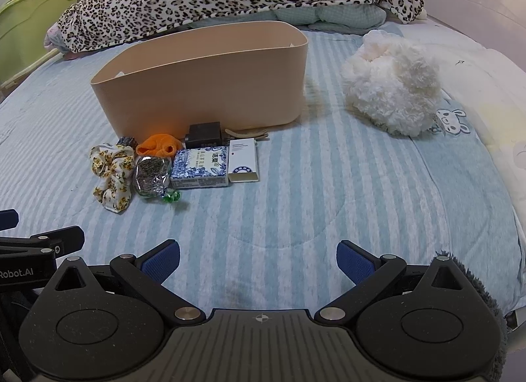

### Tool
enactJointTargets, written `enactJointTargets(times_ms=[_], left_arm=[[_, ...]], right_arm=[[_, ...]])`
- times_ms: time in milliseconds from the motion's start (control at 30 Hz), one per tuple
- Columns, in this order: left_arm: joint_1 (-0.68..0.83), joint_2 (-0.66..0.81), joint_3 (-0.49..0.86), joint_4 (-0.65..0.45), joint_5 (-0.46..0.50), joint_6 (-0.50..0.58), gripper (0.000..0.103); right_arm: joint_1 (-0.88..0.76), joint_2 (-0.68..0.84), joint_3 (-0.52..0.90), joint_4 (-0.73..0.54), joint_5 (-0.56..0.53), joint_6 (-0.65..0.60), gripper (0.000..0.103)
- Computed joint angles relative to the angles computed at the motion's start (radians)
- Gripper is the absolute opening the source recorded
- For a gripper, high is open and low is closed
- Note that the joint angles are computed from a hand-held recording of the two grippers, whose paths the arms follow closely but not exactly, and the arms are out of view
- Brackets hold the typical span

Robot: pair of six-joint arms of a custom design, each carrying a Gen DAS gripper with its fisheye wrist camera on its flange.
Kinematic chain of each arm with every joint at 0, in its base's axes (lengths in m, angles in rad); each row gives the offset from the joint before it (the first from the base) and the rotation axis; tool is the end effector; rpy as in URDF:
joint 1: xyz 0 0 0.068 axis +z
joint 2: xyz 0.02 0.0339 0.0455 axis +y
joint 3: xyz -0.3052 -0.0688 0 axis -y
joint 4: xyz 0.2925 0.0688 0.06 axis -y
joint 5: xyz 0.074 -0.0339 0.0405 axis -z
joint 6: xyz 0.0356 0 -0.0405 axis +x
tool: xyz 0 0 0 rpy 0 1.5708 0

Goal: Organize objects
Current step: 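Move both tools toward the scattered items in front of the basket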

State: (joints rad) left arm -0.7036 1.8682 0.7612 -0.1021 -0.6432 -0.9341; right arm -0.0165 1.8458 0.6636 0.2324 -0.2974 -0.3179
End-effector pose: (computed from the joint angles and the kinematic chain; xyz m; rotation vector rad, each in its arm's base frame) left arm 0.2656 -0.1974 0.0747 -0.4256 2.3917 0.2280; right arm 0.3322 0.0050 0.0714 -0.4889 2.4274 0.2333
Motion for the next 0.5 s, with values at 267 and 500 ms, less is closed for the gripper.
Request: enactJointTargets(times_ms=[267, 500], left_arm=[[0.057, 0.019, -0.019, 0.079, 0.032, 0.043, 0.103], [0.126, 0.066, -0.013, 0.162, 0.049, 0.108, 0.103]], right_arm=[[0.020, 0.040, 0.045, 0.007, 0.020, 0.009, 0.103], [0.044, 0.109, 0.120, 0.016, 0.044, 0.029, 0.103]])
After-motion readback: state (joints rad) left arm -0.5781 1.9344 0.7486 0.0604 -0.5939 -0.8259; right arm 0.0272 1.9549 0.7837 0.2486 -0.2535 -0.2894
